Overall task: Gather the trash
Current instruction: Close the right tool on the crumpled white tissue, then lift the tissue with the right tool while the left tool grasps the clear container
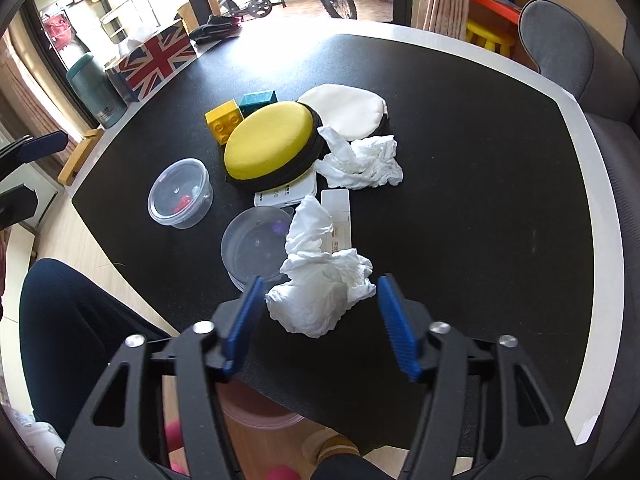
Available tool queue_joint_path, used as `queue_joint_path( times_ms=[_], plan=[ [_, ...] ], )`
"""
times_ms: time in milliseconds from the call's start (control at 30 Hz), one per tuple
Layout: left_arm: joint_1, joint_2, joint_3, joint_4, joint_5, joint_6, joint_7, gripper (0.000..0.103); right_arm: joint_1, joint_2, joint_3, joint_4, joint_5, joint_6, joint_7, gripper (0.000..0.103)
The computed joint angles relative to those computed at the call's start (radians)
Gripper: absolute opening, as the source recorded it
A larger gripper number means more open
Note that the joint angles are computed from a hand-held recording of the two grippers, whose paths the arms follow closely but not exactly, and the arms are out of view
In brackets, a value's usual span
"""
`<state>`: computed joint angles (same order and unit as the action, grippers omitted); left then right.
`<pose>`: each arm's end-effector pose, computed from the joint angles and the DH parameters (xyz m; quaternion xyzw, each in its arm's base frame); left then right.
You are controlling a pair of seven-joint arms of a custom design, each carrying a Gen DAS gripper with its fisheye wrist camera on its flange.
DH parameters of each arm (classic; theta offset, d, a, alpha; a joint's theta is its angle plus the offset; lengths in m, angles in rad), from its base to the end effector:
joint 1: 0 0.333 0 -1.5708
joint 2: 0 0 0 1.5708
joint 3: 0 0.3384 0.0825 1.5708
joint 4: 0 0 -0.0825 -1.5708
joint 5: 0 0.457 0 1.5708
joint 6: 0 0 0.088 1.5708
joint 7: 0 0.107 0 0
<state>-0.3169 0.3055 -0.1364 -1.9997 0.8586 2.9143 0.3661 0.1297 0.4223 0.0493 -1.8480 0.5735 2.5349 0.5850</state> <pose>0.6057 -0.3420 0.3364 -0.6607 0.6686 -0.2887 0.1823 0.7184 0.1213 0.2953 -0.8860 0.3992 -0.0415 0.2321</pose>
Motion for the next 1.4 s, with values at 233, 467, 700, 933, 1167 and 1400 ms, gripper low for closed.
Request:
queue_joint_path(
  times_ms=[233,467,700,933,1167,1400],
  plan=[
    [0.001,0.007,-0.002,0.004,-0.012,-0.002,0.013,0.098,-0.002,-0.001,0.0,-0.003,0.005,0.009,0.0,0.02],
    [0.001,0.016,-0.004,0.015,-0.021,-0.008,0.029,0.098,-0.017,-0.032,0.009,-0.023,0.053,0.028,-0.026,0.018],
    [0.005,0.054,-0.013,0.053,-0.056,-0.029,0.081,0.098,-0.027,-0.06,0.006,-0.033,0.087,0.019,-0.032,0.018],
    [0.029,0.13,-0.045,0.117,-0.153,-0.053,0.194,0.098,-0.029,-0.081,0.001,-0.049,0.098,0.023,-0.043,0.018],
    [0.031,0.196,-0.054,0.183,-0.236,-0.1,0.294,0.098,-0.031,-0.083,-0.003,-0.05,0.102,0.026,-0.04,0.018],
    [0.025,0.244,-0.048,0.228,-0.273,-0.124,0.333,0.083,-0.033,-0.077,-0.005,-0.044,0.1,0.021,-0.035,0.018]
  ],
)
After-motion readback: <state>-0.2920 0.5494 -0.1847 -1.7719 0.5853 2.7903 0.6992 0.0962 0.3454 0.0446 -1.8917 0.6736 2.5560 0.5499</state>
